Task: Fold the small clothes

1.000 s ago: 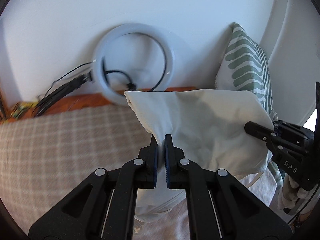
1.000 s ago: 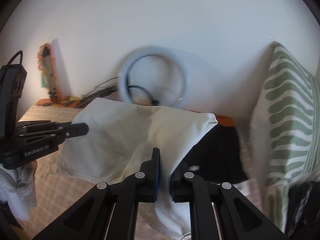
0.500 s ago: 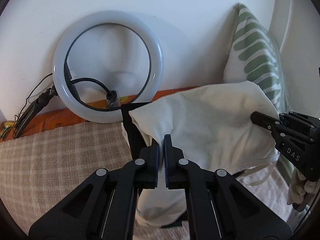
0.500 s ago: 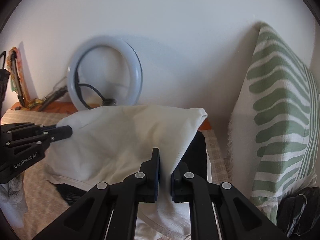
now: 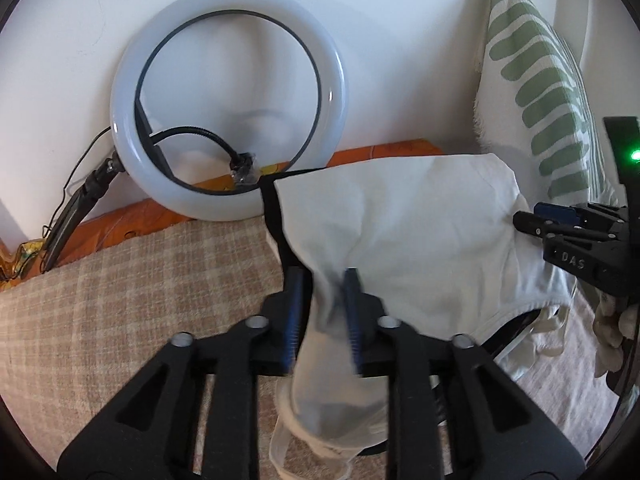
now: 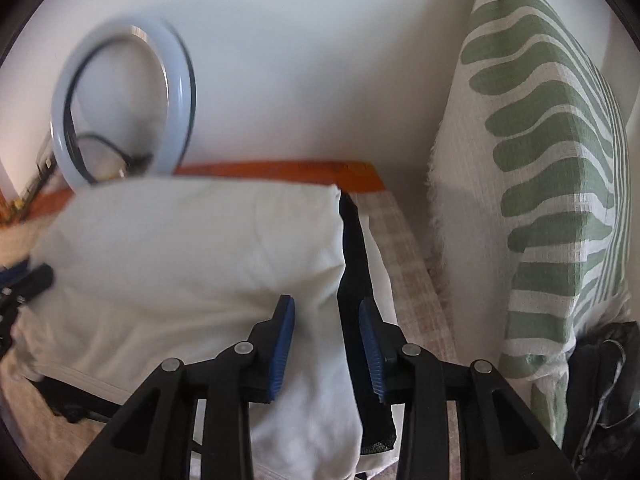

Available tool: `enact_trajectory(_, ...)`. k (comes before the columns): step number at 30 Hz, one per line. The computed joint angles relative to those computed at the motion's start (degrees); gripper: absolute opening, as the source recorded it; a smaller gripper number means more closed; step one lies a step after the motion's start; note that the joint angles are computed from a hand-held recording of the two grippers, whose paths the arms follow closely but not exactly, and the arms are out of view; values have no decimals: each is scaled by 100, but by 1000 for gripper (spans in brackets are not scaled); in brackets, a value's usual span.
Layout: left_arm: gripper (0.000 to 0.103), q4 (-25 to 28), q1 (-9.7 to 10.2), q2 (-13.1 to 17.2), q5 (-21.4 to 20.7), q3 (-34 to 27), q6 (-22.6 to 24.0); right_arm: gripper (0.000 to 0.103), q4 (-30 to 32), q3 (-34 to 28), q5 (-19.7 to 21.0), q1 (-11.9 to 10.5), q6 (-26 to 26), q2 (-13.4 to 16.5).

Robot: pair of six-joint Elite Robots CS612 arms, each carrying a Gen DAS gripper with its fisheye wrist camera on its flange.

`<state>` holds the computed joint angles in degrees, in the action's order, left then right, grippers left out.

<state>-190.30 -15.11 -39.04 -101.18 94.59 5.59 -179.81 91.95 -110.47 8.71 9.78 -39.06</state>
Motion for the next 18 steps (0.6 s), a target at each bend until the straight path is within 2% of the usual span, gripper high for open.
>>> enact_trajectory(2,27,0,13,-5,13,22,20,34,242,-79,-139,34,8,42)
enact_trajectory(6,27,-29,27,-86,22,157,171,34,134,-41,-230,73,106,18)
enact_trajectory(18,27,-450,180,-600,-286,847,271,35,-333,441,-173,268,239,-459)
